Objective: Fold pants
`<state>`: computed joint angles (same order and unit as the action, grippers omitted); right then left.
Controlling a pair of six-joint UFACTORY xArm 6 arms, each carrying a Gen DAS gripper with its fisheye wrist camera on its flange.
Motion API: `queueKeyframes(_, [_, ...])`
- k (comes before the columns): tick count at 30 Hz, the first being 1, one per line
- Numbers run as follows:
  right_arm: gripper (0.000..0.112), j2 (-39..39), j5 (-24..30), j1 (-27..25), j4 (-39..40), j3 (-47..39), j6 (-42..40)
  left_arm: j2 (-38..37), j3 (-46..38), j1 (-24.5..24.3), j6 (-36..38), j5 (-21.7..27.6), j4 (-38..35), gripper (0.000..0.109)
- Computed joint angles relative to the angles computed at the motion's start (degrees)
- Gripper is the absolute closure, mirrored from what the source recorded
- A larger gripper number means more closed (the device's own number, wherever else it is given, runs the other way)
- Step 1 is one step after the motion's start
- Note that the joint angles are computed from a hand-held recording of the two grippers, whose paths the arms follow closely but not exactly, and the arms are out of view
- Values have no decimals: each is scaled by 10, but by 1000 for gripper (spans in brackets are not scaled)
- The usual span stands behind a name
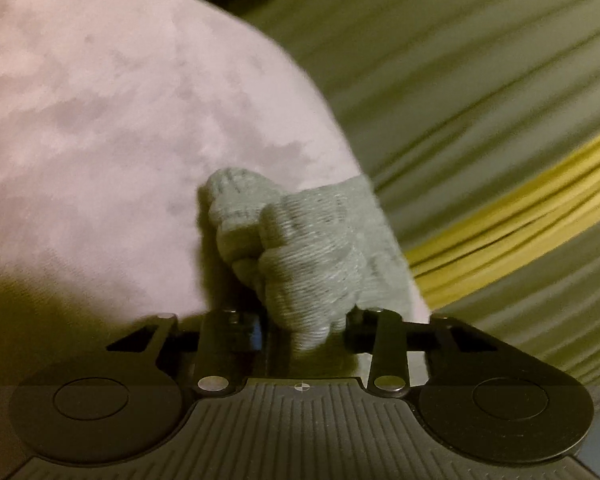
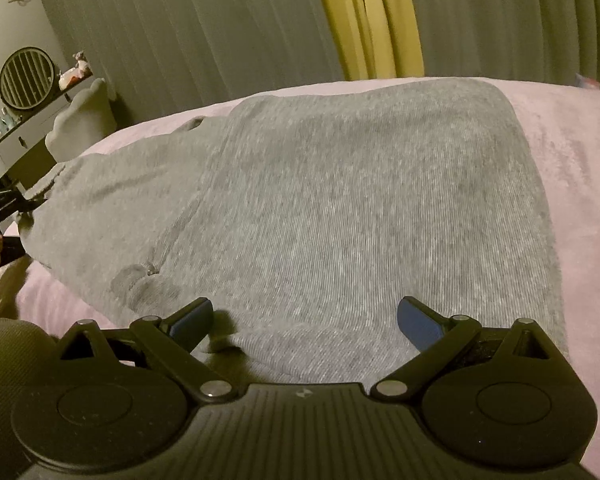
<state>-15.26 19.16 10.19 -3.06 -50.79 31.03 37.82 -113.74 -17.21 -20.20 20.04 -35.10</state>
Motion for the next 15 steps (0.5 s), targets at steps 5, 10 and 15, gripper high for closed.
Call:
queueKeyframes(5, [13,0,1,0,-3,0,0,66,-101,8,-50,55,54,51])
queueKeyframes(10, [13,0,-2,-2,7,1,-10,71,-111,10,-36,57,8,74])
queueKeyframes(15, [13,-2,3,-4,17,-1,-16,29,-82,-1,43,34,-14,81])
